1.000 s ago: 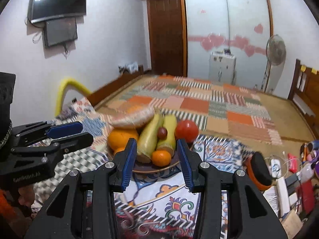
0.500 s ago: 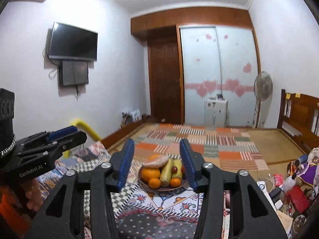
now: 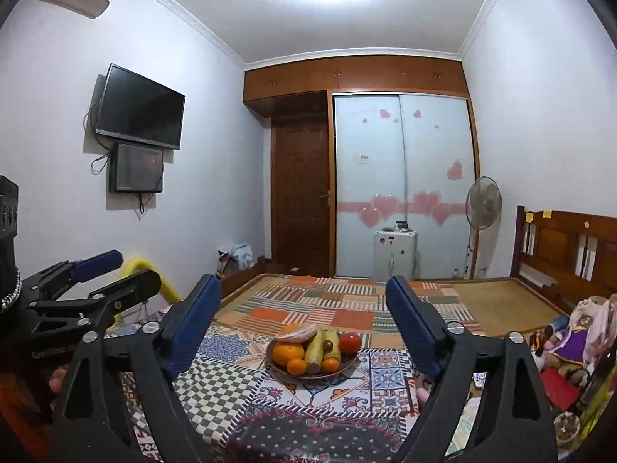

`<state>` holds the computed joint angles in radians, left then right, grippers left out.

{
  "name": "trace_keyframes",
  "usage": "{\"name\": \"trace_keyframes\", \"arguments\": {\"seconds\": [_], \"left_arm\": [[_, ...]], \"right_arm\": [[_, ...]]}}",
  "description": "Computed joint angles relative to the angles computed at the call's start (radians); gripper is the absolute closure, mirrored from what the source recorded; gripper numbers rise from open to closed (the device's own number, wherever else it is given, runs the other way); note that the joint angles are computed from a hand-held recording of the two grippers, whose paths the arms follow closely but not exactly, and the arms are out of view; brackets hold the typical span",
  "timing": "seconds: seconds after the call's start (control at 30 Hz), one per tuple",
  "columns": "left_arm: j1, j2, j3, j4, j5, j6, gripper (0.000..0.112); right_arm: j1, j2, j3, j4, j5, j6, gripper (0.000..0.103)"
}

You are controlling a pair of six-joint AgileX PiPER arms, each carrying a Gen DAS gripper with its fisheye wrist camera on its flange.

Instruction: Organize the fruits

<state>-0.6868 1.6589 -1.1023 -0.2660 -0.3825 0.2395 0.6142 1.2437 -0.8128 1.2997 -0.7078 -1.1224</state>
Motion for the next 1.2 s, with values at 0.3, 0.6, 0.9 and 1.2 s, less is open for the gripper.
{"name": "trace_keyframes", "arguments": {"seconds": [0.3, 0.6, 0.9, 1.2], "left_arm": [[-0.008, -0.014, 0.043, -0.027, -0.041, 0.026, 0.012], [-0.003, -0.018, 0.057, -0.017, -0.048, -0.003, 0.011], [-0.008, -0.018, 0.057, -0.029, -0.05, 0.011, 0.009], [-0.009, -0.016, 0.057, -0.025, -0.05, 0.007, 0.009]], "right_arm": [[0.063, -0.006, 0.043, 0.001, -0.102, 0.018, 0.0], [0.088, -0.008, 0.051, 0.012, -0.127, 0.014, 0.0], [0.091, -0.018, 0.054, 0.012, -0.126, 0.017, 0.0], [0.097, -0.029, 0.056, 0.016, -0.131, 0.019, 0.0]]}}
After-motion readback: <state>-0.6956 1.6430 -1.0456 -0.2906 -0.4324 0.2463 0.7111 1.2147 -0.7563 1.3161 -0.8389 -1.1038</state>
